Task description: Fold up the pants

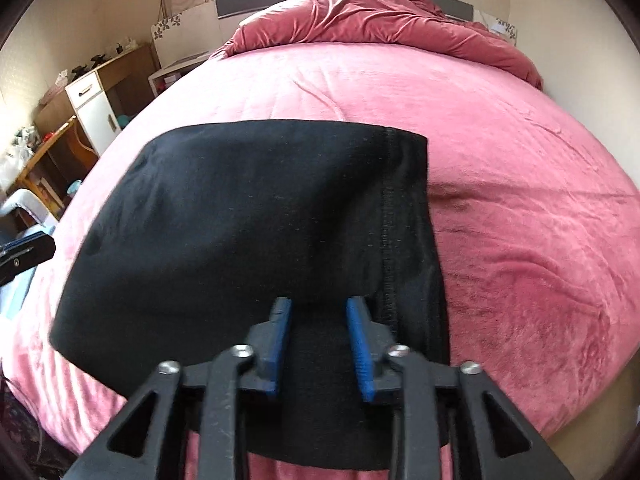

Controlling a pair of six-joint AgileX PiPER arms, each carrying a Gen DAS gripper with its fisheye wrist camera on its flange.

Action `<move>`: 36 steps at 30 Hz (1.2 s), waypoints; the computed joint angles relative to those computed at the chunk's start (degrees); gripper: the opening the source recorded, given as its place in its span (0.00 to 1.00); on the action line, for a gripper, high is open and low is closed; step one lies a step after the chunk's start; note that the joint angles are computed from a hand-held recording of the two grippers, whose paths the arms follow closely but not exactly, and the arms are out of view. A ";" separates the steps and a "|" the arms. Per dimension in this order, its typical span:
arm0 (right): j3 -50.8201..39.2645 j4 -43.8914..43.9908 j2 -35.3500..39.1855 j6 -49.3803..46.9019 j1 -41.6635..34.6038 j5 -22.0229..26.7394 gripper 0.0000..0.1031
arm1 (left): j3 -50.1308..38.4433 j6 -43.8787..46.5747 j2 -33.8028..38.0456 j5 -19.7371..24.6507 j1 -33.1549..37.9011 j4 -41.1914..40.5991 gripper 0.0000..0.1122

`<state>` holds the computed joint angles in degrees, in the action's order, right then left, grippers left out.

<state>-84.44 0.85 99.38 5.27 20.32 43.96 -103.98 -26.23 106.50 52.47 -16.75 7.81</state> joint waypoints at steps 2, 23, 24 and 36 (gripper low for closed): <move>-0.34 0.40 -0.30 -0.17 0.38 0.61 0.50 | 1.93 -0.61 -1.94 -0.57 -0.40 0.77 0.46; 4.41 12.99 -4.98 -3.62 -12.36 5.16 0.73 | 9.87 3.23 -4.68 -3.31 2.75 -7.09 0.52; 4.41 17.27 -4.40 -6.07 -14.18 5.78 0.75 | 11.02 6.42 -5.05 -4.85 3.97 -11.22 0.55; -8.33 41.38 12.00 -22.80 -23.32 16.11 0.85 | -1.61 24.01 7.99 1.78 13.66 -36.98 0.76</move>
<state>-92.77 42.23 111.38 -17.53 -3.00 60.08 -105.59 -2.21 114.49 54.25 -3.09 -29.16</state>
